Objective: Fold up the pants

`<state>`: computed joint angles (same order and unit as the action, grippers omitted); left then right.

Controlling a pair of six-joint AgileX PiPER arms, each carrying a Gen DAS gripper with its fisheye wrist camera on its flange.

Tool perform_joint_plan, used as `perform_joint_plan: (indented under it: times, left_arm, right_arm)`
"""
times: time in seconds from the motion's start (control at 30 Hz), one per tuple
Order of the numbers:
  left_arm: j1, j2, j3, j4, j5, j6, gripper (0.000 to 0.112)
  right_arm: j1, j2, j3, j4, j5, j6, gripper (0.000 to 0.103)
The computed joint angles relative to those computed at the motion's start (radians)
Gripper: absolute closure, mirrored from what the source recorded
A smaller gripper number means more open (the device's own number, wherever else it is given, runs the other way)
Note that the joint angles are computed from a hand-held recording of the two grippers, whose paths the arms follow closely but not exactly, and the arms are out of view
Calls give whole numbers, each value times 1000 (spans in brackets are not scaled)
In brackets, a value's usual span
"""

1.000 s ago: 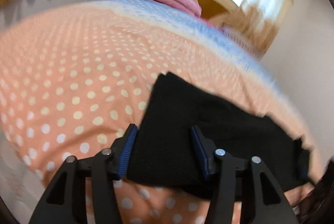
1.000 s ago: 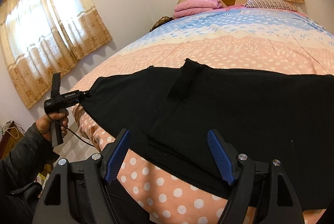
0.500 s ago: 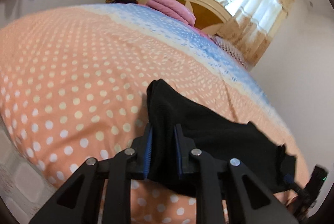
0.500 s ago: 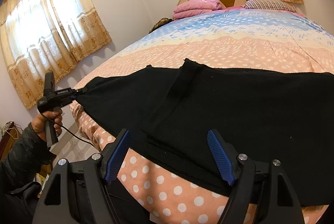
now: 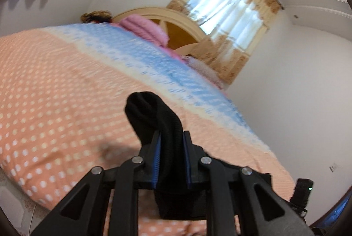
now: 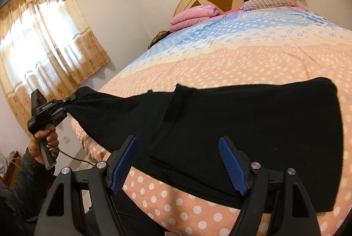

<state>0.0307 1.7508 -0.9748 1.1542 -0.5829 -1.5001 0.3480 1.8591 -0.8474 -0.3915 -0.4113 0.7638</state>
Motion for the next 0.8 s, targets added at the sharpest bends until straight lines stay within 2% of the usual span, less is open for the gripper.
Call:
perform_joint_plan:
  times: [0.1, 0.43, 0.63, 0.8]
  left_arm:
    - [-33, -28, -21, 11, -28, -22, 94]
    - [-191, -31, -180, 125, -41, -132, 94]
    - [-313, 14, -330, 258, -20, -253, 94]
    - [-412, 96, -480, 438, -11, -424, 94]
  right_arm:
    - [-14, -29, 27, 24, -1, -10, 26]
    - [-108, -126, 121, 33, 22, 62, 26]
    - [-182, -202, 219, 85, 1, 36, 26]
    - [-253, -242, 276, 60, -31, 62, 26]
